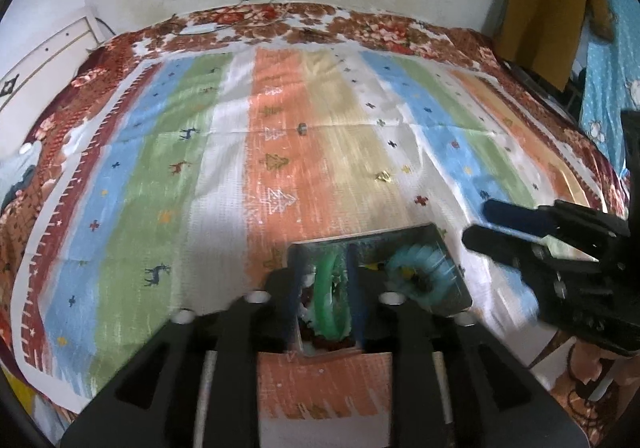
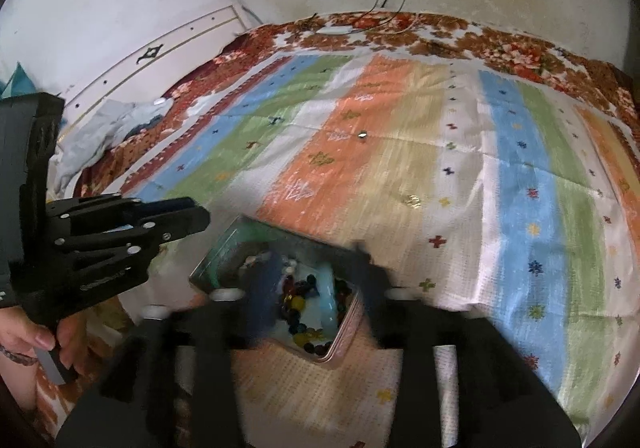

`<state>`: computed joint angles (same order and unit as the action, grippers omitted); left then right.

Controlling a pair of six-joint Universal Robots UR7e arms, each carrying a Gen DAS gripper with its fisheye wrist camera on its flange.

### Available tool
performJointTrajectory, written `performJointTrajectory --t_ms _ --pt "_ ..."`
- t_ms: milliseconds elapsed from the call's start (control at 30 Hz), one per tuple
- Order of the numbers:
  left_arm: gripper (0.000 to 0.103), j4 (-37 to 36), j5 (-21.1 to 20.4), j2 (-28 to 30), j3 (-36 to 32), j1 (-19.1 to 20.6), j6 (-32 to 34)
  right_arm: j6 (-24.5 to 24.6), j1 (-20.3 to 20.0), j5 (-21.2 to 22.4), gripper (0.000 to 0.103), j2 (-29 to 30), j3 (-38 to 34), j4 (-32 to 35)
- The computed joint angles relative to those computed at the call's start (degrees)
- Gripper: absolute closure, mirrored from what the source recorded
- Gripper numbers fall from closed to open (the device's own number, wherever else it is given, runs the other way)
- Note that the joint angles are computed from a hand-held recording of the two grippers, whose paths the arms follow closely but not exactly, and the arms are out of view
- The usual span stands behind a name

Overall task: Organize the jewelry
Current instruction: 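Open both tools to drop the bracelets into the tin box, then move the left tool to the silver ring while the right tool approaches the gold ring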

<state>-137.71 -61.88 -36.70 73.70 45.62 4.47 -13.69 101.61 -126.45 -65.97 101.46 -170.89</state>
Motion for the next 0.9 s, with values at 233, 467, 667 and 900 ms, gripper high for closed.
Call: performJointTrajectory --t_ms 233,467,667,900 --pt "0.055 0.33 0.63 0.01 -0.58 0.5 -1.94 0.21 -0.3 -2.04 0.048 -0.31 0.21 -1.92" --pt "0.041 0.19 1.62 0.38 -1.23 0.65 -2.32 0.92 -1.07 -4.2 0.04 -0.3 0.07 -1.85" --pt "0.036 2.39 2.95 2.97 -5.51 1.15 -2.82 2.43 -2.47 -5.04 0.04 -0.13 -0.87 0.54" --pt "0.031 7.76 2.2 8.07 -14.62 2.1 -4.16 2.09 -3.33 -6.27 0.034 1.52 -3.97 3.47"
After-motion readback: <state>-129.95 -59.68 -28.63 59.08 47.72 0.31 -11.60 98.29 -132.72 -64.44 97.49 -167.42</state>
